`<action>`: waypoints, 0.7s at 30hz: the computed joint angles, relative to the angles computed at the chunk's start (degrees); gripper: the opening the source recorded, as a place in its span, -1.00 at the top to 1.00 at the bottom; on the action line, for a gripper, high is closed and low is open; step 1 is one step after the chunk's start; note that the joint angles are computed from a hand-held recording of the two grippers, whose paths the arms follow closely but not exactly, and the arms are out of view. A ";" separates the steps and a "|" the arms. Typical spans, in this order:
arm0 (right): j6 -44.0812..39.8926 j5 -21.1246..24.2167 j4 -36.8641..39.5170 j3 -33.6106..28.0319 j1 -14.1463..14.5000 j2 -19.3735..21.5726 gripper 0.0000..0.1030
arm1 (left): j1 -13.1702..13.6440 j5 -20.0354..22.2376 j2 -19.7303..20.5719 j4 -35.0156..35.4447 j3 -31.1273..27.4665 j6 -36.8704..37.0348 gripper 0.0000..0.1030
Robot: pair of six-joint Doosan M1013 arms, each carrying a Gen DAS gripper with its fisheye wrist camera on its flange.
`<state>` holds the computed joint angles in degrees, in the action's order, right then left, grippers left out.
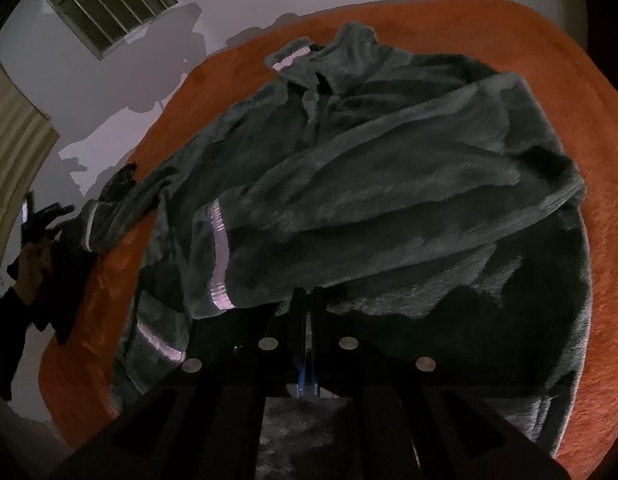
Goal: Fold clothes
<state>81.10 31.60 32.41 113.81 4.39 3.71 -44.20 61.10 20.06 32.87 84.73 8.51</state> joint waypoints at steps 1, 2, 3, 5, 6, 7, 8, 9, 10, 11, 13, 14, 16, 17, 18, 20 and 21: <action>-0.20 -0.06 0.19 -0.04 0.11 0.02 0.98 | 0.93 0.15 0.71 -3.28 -0.71 5.51 -0.12; -0.32 -0.13 0.29 -0.08 0.24 0.04 0.98 | 1.91 0.74 1.74 -8.10 -1.42 10.89 -0.12; -0.21 -0.19 0.12 -0.12 0.42 0.03 0.98 | 1.91 2.72 2.08 -10.18 -1.35 13.26 -0.12; 0.28 -0.16 -0.30 -0.13 0.61 -0.02 0.98 | 2.59 4.49 3.50 -12.66 -1.74 14.64 -0.05; 0.58 -0.13 -0.52 -0.13 0.68 -0.06 0.98 | 2.79 2.99 3.35 -13.26 -1.34 13.85 0.63; 0.89 -0.09 -0.77 -0.12 0.72 -0.12 0.98 | 2.99 1.36 3.15 -13.82 -0.91 12.99 0.82; 1.21 -0.04 -1.10 -0.09 0.71 -0.20 0.98 | 3.19 -0.30 2.96 -14.37 -0.47 12.13 0.83; 1.61 0.00 -1.51 -0.05 0.69 -0.30 0.98 | 2.73 -1.00 2.31 -12.93 0.04 8.85 0.83; 2.24 -0.01 -2.15 0.00 0.70 -0.41 0.98 | 2.24 -3.10 1.07 -10.59 0.86 4.21 0.83; 2.71 0.01 -2.61 0.04 0.67 -0.45 0.98 | 1.47 -7.28 -1.12 -6.96 2.44 -2.88 0.83; 3.68 0.18 -3.26 0.05 0.63 -0.32 0.98 | 1.07 -10.47 -3.23 -3.01 3.47 -9.90 0.83; 3.82 0.30 -2.91 0.05 0.56 -0.18 0.98 | 1.59 -11.40 -3.92 -2.39 3.52 -12.20 0.83; 2.92 0.79 -0.92 -0.04 0.36 0.28 0.98 | 3.67 -12.97 -4.41 -4.07 3.25 -15.06 0.82; 2.61 0.99 -0.22 -0.11 0.34 0.49 0.98 | 5.26 -13.57 -4.16 -6.62 2.90 -15.39 0.81; 2.68 1.03 -0.43 -0.27 0.58 0.66 0.98 | 6.73 -14.26 -4.05 -8.87 3.07 -15.74 0.80; 3.06 1.06 -1.44 -0.69 1.13 0.94 0.98 | 9.66 -15.14 -1.70 -15.23 1.80 -11.60 0.75; 3.15 1.00 -1.60 -0.83 1.35 1.01 0.98 | 11.07 -15.32 -0.43 -18.46 1.02 -9.40 0.74</action>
